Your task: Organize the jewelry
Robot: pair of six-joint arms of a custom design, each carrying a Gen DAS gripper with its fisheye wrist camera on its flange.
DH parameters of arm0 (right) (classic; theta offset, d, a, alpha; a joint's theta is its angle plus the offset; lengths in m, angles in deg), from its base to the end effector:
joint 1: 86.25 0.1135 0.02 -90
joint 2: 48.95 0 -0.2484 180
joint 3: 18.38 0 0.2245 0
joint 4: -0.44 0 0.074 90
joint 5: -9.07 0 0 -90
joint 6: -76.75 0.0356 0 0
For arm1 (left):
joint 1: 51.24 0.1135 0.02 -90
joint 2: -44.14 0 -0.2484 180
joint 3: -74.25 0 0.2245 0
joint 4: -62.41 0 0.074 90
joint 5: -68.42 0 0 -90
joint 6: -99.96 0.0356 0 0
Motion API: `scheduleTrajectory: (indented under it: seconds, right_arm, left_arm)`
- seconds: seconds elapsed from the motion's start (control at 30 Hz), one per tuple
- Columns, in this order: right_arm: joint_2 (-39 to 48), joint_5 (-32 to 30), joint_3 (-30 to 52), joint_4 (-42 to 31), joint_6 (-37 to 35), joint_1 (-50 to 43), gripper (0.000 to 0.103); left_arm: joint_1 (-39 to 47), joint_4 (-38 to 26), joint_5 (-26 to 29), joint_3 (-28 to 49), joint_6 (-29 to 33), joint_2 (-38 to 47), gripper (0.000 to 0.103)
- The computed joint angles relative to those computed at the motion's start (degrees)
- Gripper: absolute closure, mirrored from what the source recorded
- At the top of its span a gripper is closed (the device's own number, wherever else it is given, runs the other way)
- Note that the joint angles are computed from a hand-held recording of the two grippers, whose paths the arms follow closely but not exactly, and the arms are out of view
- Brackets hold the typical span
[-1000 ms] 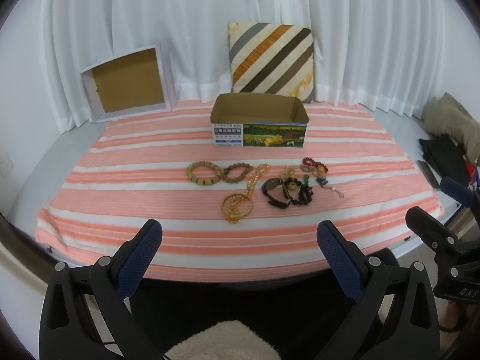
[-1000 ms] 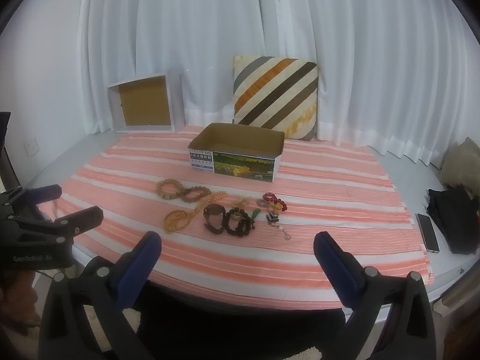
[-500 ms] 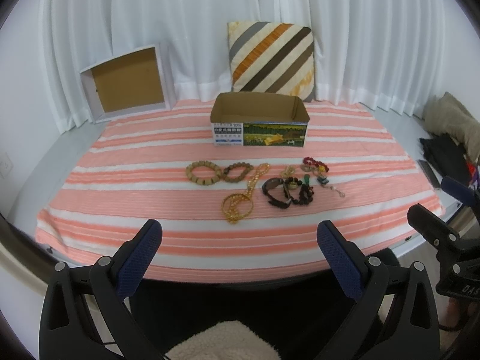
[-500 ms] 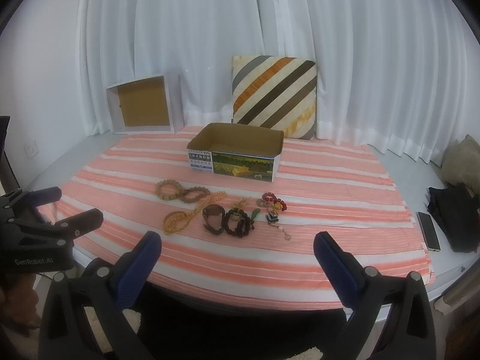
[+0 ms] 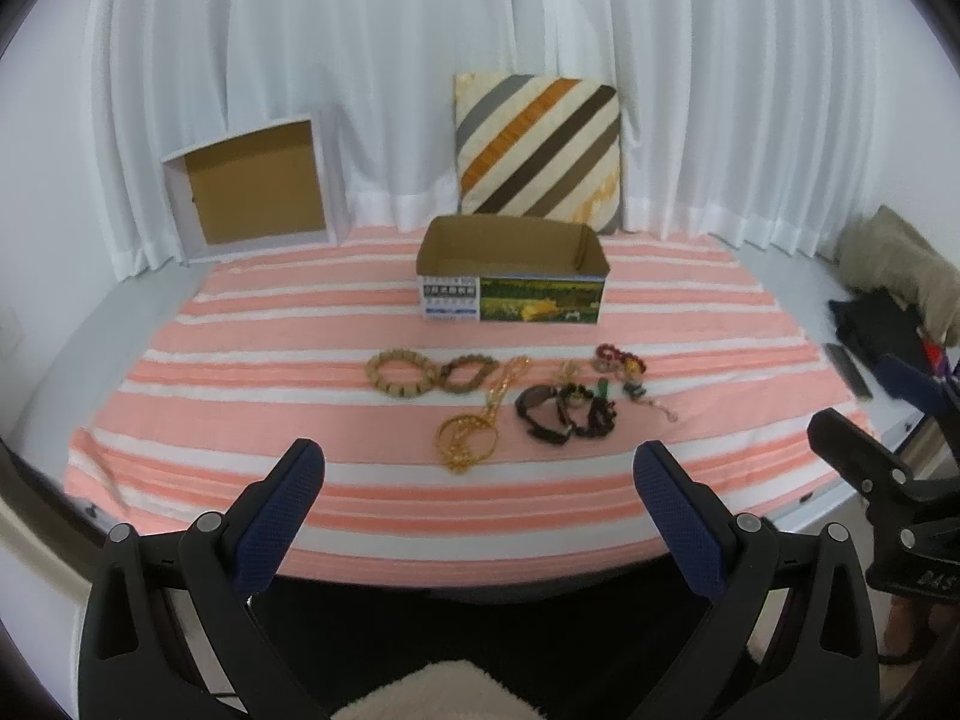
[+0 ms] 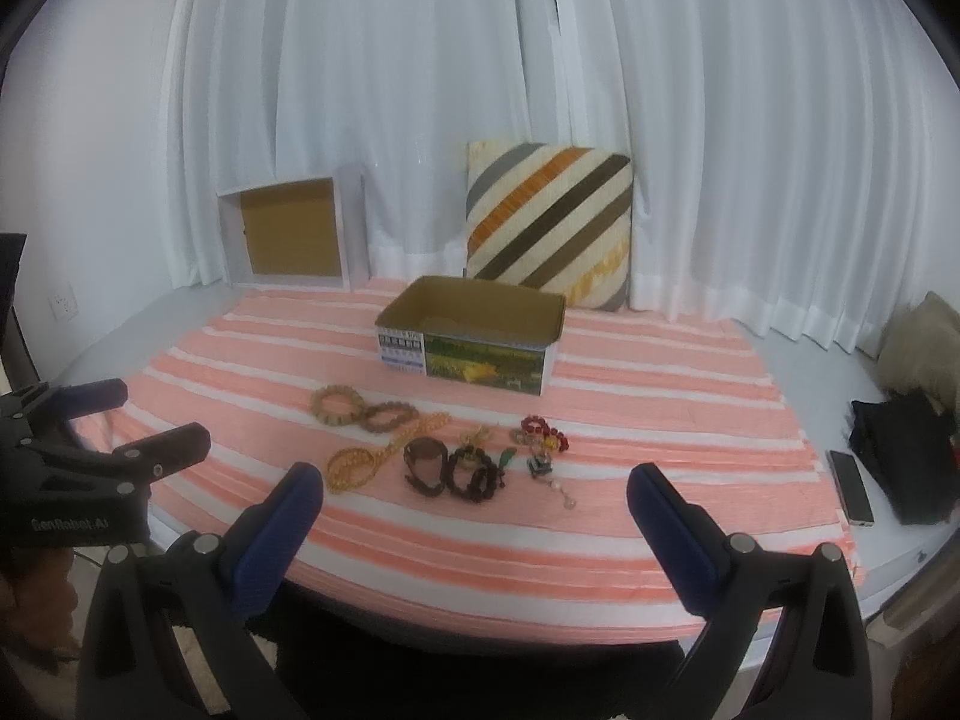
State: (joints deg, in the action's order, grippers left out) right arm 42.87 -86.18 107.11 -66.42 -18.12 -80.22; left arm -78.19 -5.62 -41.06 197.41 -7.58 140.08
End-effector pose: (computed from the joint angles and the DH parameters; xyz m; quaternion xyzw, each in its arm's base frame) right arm 0.3043 0.0354 0.4263 -0.1051 0.8726 0.0451 0.4748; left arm 0.2967 -0.1375 0.3930 0.0033 0.8989 -0.0129 0.4379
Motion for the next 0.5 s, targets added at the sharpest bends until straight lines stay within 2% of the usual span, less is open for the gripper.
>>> scheduleTrajectory:
  seconds: [0.5]
  right_arm:
    - [-0.25, 0.84, 0.20, 1.10, 0.80, -0.19, 0.000]
  left_arm:
    - [0.98, 7.01, 3.47, -4.92, 2.75, -3.10, 0.001]
